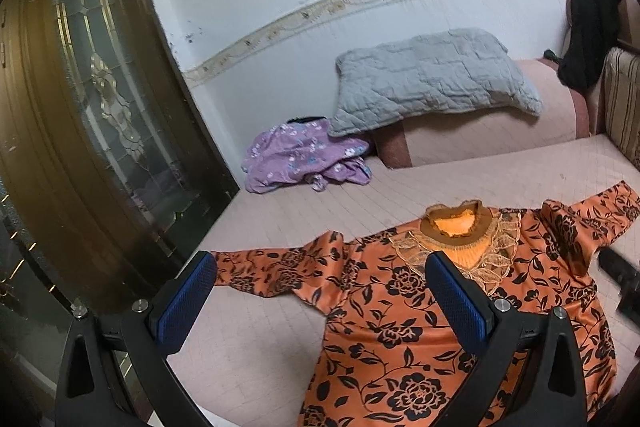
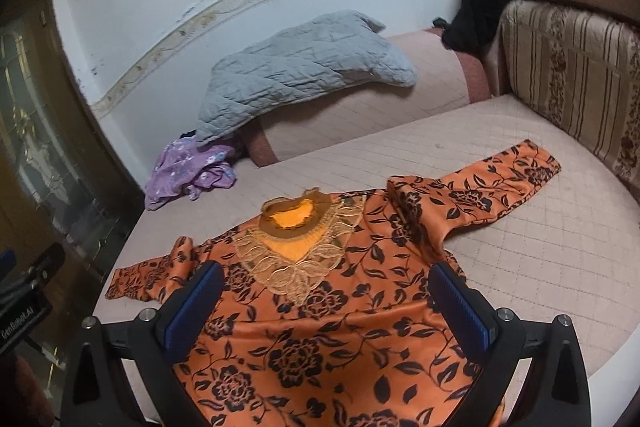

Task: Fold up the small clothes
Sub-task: 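Grasp the sleeve cuff with the right gripper and lift it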

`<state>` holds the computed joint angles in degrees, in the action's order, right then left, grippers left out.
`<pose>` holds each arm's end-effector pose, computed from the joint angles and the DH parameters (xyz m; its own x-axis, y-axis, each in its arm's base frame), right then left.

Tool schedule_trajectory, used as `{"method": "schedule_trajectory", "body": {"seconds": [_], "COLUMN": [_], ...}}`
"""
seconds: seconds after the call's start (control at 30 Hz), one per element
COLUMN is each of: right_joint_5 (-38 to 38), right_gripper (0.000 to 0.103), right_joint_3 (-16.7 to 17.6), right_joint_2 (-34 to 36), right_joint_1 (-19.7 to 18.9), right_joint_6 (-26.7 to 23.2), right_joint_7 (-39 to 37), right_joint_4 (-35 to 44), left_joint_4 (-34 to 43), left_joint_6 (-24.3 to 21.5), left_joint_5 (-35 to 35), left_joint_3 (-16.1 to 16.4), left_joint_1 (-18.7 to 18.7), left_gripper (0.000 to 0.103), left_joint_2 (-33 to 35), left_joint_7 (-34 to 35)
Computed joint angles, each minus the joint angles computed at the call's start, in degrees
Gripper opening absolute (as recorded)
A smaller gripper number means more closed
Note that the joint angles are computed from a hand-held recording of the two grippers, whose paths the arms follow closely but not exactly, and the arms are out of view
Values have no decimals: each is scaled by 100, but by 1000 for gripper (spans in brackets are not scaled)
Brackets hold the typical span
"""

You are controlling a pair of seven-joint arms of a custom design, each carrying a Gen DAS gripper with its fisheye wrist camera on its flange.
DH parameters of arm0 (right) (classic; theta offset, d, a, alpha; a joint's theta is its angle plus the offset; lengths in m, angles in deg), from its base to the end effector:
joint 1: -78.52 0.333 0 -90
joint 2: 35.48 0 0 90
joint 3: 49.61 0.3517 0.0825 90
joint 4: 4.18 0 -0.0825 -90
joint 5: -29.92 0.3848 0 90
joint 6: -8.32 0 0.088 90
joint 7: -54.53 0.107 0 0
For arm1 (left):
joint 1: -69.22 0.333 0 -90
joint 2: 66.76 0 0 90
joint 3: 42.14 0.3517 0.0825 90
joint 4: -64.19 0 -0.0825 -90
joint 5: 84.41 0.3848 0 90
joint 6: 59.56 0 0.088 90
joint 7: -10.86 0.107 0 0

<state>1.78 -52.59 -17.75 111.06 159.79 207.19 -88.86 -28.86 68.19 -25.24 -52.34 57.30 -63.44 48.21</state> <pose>0.6143 0.3701 0.6341 -0.0619 -0.9319 -0.3573 -0.6187 0.3168 -0.7190 0.5917 -0.2079 0.6883 0.2756 -0.9023 -0.3316 -0.5672 0.1258 -0.8139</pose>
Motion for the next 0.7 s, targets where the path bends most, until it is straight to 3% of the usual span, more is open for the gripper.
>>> {"method": "schedule_trajectory", "body": {"seconds": [0.17,0.27,0.37,0.5,0.57,0.63,0.7], "right_joint_5": [803,1517,2322,3756,4151,4467,4498], "right_gripper": [103,103,102,91,84,74,72], "right_joint_3": [-67,-178,-238,81,227,379,115], "right_joint_2": [422,677,747,828,996,1204,1460], "right_joint_1": [-524,-938,-1332,-2074,-2334,-2529,-2377], "right_joint_6": [184,475,687,1913,2018,1972,2001], "right_joint_7": [-92,-75,79,-48,-306,-564,-583], "right_joint_4": [134,34,-314,-949,-876,-674,-362], "left_joint_4": [301,565,987,1131,1240,1633,1744], "left_joint_6": [315,627,521,711,655,298,328], "left_joint_5": [-484,-1384,-2260,-2390,-2543,-2888,-3171], "left_joint_3": [135,209,248,510,537,473,443], "left_joint_1": [71,215,286,152,147,182,254], "left_gripper": [103,103,103,103,103,103,103], "left_joint_2": [653,1260,1967,2445,2591,2862,2969], "left_joint_7": [273,854,1477,1488,1618,1951,2110]}}
